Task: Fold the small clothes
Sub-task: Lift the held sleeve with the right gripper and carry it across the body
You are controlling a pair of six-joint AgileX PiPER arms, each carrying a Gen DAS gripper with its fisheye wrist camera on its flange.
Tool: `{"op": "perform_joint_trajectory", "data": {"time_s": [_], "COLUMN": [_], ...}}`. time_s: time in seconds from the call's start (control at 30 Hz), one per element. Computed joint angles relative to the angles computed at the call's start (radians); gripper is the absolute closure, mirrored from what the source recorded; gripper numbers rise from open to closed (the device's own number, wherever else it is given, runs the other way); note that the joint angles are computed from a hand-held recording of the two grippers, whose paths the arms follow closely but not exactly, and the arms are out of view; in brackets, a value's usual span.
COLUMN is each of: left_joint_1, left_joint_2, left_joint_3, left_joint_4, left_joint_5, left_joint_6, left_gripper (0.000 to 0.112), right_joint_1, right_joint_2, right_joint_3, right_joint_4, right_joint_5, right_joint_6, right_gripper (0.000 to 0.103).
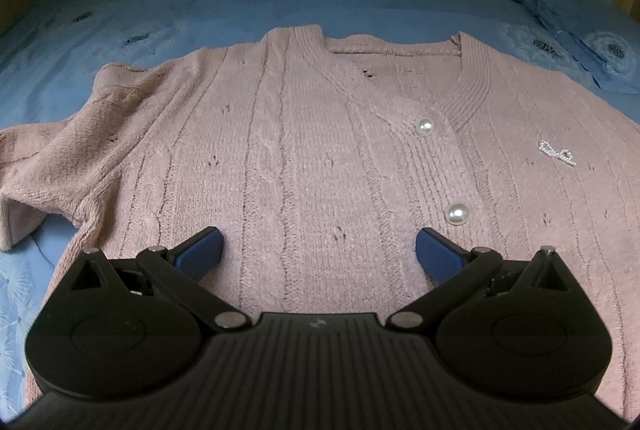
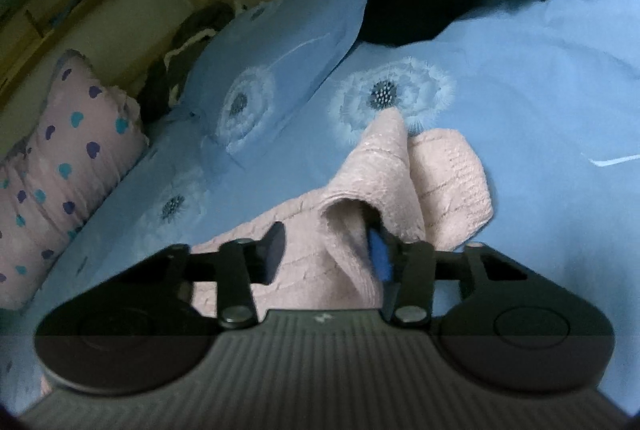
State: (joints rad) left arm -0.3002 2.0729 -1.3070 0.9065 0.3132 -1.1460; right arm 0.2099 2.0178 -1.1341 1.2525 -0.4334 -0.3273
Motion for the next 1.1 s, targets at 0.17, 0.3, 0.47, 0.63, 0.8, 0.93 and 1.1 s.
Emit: {"op": "perform_joint_trajectory", "data": {"time_s": [0.17, 0.3, 0.47, 0.63, 0.8, 0.93, 1.1], "left_joint_1": [0.001, 0.000, 0.001, 0.005, 0.010, 0.017, 0.025], "left_joint_2": [-0.001, -0.001, -0.002, -0.003, -0.008, -0.016, -0.032], "left_joint_3": [-0.004, -0.008, -0.011, -0.016, -0.020, -0.015, -0.001], "left_joint_4": [-0.020, -0.034, -0.058, -0.096, -0.148, -0.203, -0.271], "left_joint_5": [0.004, 0.009, 0.011, 0.012, 0.013, 0.003, -0.016], "left_joint_6": [0.024, 0.039, 0.066, 0.105, 0.160, 0.217, 0.285], "left_gripper": [0.009, 0.009, 0.009, 0.009, 0.009, 0.009, 0.009], "right_joint_1": [-0.003, -0.007, -0.005, 0.006, 0.012, 0.032, 0.061], "right_joint_2": [-0.001, -0.003, -0.010, -0.019, -0.030, -0.039, -0.058], "right_joint_3": [0.002, 0.007, 0.025, 0.039, 0.055, 0.052, 0.050], "right_joint_4": [-0.010, -0.026, -0.121, -0.227, -0.375, -0.438, -0.491], "right_joint_5": [0.007, 0.018, 0.005, -0.025, -0.043, -0.067, -0.087], "right_joint_6": [0.007, 0.026, 0.092, 0.150, 0.258, 0.274, 0.280], "right_gripper": [0.076, 0.086, 0.093, 0.094, 0.094, 0.094, 0.094]}}
